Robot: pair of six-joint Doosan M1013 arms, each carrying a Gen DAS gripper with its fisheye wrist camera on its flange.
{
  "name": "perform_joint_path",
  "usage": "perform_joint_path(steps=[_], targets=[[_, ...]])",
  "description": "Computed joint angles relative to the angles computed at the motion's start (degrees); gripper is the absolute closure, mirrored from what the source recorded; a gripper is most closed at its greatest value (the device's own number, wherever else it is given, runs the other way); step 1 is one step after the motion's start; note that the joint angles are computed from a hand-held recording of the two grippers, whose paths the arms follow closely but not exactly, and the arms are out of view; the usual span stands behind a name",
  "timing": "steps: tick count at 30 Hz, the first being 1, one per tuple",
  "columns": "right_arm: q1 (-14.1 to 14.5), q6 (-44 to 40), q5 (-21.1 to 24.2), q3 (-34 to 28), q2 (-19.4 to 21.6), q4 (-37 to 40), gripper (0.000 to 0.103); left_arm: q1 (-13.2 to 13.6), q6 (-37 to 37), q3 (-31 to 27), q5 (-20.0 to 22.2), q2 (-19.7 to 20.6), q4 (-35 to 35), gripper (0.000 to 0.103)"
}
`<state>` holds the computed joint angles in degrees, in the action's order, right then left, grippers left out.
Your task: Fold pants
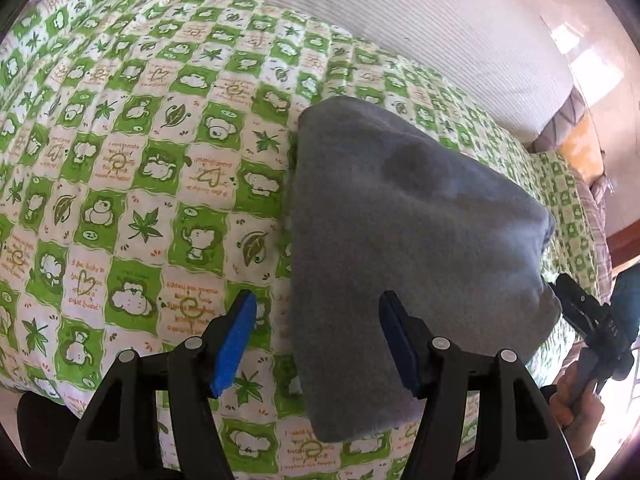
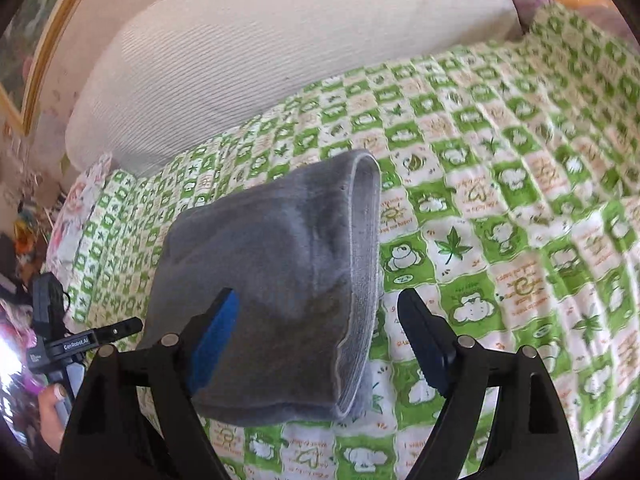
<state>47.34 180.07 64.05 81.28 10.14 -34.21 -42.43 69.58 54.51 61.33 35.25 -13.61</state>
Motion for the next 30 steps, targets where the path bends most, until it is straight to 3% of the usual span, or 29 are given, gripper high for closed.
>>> perform_joint_path(steps=[12,17,23,26,30], targets=[[-1.4,6.2,-9.7,5.8,-2.6,2.0,0.021,0.3,-1.1,-3.7,3.5,3.0,-0.2,0.031],[-2.5,5.1,-14.6,7.1,-2.6,6.5,0.021,0.2,-1.9,-4.3,3.2,3.3,-1.1,0.031],[-2.7,3.2,-16.3,7.0,-2.1,7.7,0.021,1.1,-3.4,-1.8,1.0,2.3,-1.4,0.023],[-2.7,3.1,-16.6,6.8,-1.9,7.5,0.02,1.9,-3.4,-0.5,0.4,2.0,-5.1,0.023],[-3.0,2.5,-17.1,6.7,-1.5,7.8,0.019,0.5,-2.8,-2.0,1.2,2.6,-2.6,0.023]])
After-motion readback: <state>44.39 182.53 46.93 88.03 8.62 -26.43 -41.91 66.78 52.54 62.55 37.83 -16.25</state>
